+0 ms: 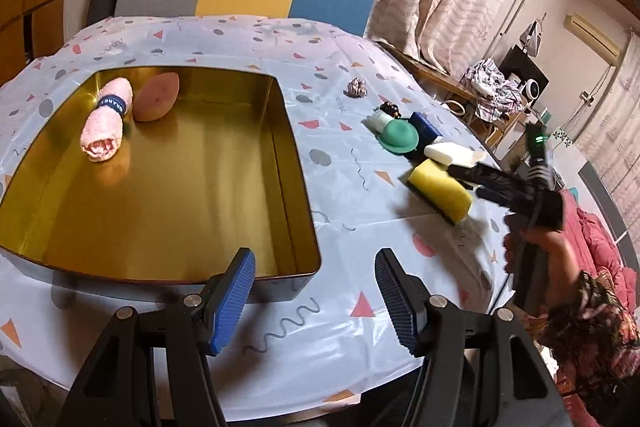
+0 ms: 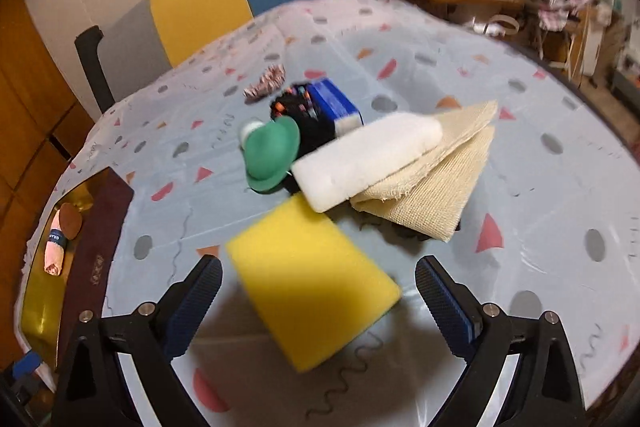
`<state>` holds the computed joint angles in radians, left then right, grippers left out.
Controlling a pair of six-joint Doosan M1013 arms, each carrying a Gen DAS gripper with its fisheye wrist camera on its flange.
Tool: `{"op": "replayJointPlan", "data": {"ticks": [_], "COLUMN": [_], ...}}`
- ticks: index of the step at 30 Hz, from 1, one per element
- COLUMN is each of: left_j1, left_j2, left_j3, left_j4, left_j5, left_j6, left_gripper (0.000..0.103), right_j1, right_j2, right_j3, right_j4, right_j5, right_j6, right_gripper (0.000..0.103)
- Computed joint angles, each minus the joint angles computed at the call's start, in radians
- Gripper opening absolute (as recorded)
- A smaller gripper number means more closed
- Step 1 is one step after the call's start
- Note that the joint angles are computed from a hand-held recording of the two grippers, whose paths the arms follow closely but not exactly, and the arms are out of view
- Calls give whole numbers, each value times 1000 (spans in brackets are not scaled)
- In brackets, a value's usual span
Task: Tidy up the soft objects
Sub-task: 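Move the left gripper to the yellow foam block and grasp it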
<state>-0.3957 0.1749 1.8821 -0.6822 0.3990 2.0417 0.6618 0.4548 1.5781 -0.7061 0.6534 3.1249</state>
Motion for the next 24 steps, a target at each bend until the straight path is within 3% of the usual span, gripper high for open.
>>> {"op": "replayJointPlan", "data": {"ticks": [3,9,12,14,16,20,24], "left_j1": [-9,-26,-43,-58,-76,-125,-173], "left_j2": [-9,-9,-5,0,7,36,91], "left_j3": [1,-8,-22,-33,-48,-92,-158], "left_j4": [27,84,148,192,242,351,457], "left_j5": [-19,-41,-45,-48,-48,-35,-11], "left_j6": [-27,-111,-166,-196,-227,-292,-356], "left_gripper": [63,63,63,63,63,64,67], "right_j1": [-6,24,52,78,98,105,94], "right_j2": [9,18,9,-1,-12,-20,-35], "right_j3": [-1,13,40,60,78,94,123], "right_j4": [23,30,-123,-310,-412,-395,-333], "right_j5": [-22,-214,-282,-217,-86,122,186], "right_j6": [11,-10,120,301,422,512,574], "right_gripper": [98,98,98,98,98,98,98]}}
